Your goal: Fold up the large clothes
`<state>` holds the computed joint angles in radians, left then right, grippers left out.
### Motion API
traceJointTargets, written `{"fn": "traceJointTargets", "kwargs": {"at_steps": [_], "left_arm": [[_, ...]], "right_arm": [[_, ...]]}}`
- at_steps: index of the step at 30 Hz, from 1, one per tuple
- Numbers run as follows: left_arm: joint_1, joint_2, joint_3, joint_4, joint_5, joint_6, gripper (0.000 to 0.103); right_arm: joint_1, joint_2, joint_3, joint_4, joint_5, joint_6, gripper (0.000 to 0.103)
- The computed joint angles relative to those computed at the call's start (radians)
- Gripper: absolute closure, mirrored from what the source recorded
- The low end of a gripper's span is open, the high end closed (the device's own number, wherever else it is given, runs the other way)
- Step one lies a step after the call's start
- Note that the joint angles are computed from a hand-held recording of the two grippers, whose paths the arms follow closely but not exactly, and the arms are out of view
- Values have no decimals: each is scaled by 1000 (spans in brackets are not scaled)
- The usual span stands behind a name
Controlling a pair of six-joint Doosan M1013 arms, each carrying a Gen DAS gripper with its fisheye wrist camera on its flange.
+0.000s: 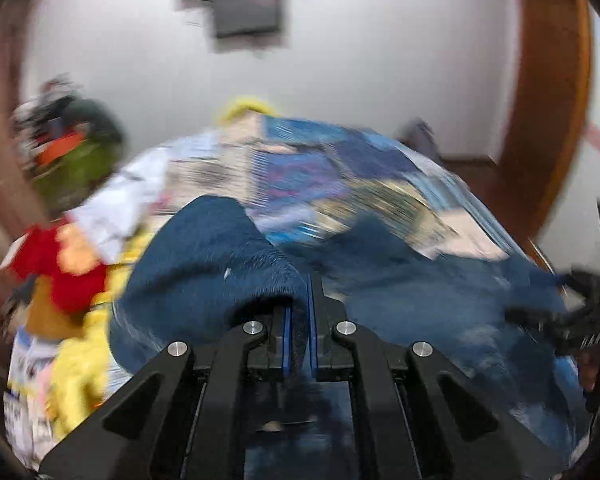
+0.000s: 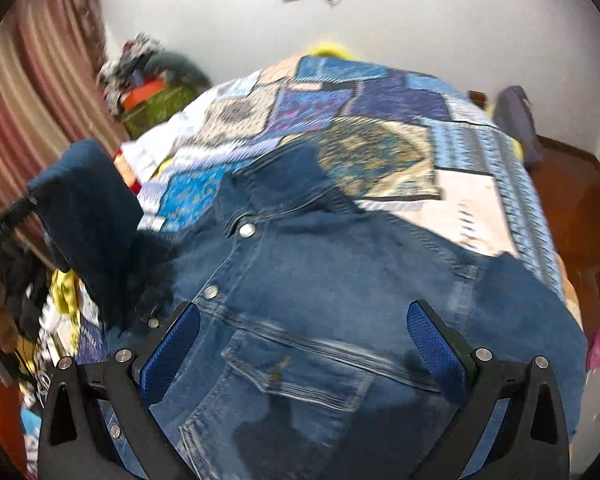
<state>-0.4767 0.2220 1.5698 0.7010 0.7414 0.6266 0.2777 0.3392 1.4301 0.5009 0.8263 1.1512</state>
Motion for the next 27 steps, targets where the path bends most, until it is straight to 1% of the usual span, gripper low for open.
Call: {"fn": "traceJointTargets", "kwargs": {"at_steps": [1, 2, 3, 4, 6, 8, 9, 10, 12, 13, 14, 15, 16, 17, 20, 22, 25, 27], "left_arm": [[0, 34, -26, -103, -5, 114, 97], [1, 52, -37, -163, 2, 176, 97], [3, 82, -59, -238, 19, 245, 97], [10, 120, -84, -351, 49, 337, 97], [20, 157, -91, -509, 84, 445, 97], [27, 170, -83, -613, 84, 494, 97], [28, 170, -76, -653, 81, 505, 94], [26, 169, -73, -659, 82, 504, 91], [14, 154, -63, -623, 82, 483, 88], [10, 141, -56, -602, 83, 473, 81], [10, 122, -42, -588, 72, 467, 71], [16, 114, -41, -583, 62, 471, 65], [16, 95, -29, -560, 43, 457, 52], [14, 70, -9, -515, 20, 421, 42], [13, 12, 37, -383, -15, 299, 36], [26, -15, 62, -324, -8, 241, 34], [48, -43, 103, -213, 32, 152, 30], [68, -43, 120, -205, 65, 128, 30]], "right_arm": [[-10, -6, 5, 4, -3, 6, 0], [-21, -12, 10, 6, -6, 13, 0], [-28, -17, 14, 3, -9, 20, 0], [-36, -21, 19, -5, -7, 29, 0], [-46, -27, 25, -16, -3, 35, 0], [-52, -34, 36, -33, -4, 35, 0], [-53, -38, 41, -42, -7, 31, 0], [-51, -40, 45, -54, -11, 26, 0], [-43, -44, 50, -81, -19, 14, 0], [-36, -44, 51, -95, -22, 8, 0], [-28, -45, 53, -103, -29, -4, 0], [-18, -45, 52, -103, -34, -25, 0], [-12, -45, 52, -100, -38, -39, 0], [-3, -45, 51, -97, -43, -56, 0], [30, -38, 39, -83, -51, -113, 0], [57, -27, 23, -78, -48, -149, 0], [100, 0, -11, -85, -22, -182, 0], [129, 24, -38, -104, 2, -190, 0]]}}
